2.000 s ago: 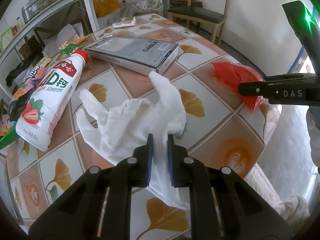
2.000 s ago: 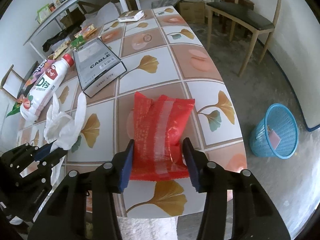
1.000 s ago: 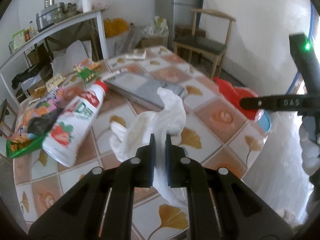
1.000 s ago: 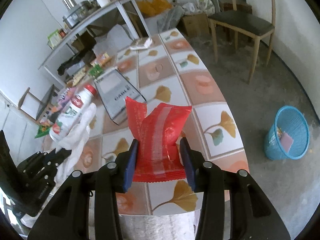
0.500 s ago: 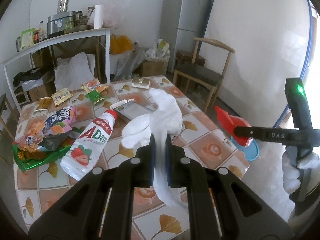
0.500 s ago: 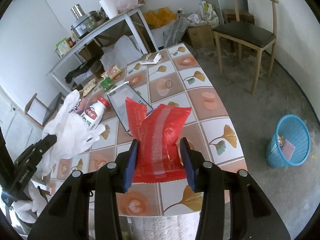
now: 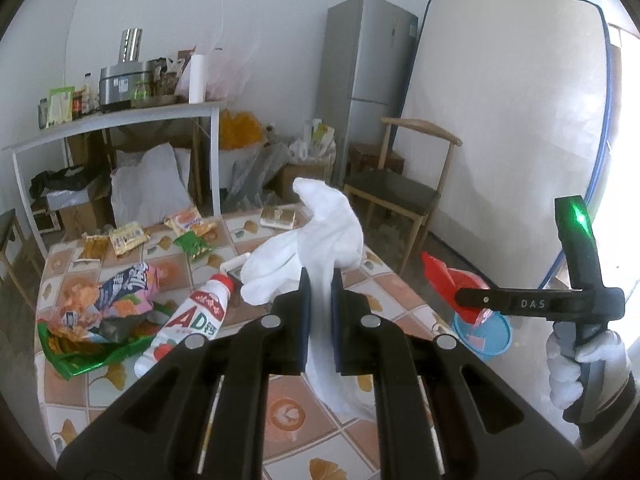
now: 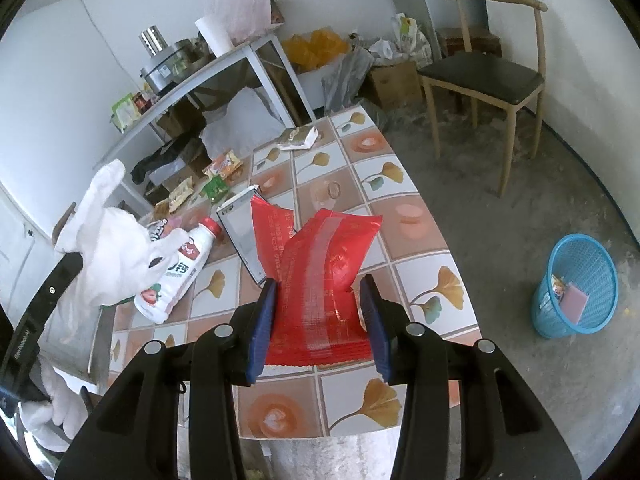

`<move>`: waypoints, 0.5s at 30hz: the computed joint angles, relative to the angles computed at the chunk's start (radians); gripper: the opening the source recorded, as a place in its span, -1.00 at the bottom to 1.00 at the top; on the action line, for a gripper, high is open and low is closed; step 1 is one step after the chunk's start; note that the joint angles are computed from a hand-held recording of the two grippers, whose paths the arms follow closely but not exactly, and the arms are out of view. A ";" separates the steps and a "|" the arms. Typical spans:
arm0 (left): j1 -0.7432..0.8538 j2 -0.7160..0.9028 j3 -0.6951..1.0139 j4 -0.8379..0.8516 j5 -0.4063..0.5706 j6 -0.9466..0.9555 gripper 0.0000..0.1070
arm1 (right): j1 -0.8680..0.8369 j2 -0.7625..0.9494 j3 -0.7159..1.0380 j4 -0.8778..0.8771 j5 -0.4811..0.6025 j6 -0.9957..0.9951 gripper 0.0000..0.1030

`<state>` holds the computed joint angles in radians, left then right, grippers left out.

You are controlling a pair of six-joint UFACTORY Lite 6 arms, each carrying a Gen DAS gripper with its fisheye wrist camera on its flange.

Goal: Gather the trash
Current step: 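Lift and carry the glove and red bag in both tools to the wastebasket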

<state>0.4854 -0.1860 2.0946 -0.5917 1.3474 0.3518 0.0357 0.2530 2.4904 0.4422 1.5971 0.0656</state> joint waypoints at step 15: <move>-0.127 0.096 0.188 0.049 0.006 -0.085 -0.86 | -0.065 0.034 0.119 0.037 0.050 0.025 -0.20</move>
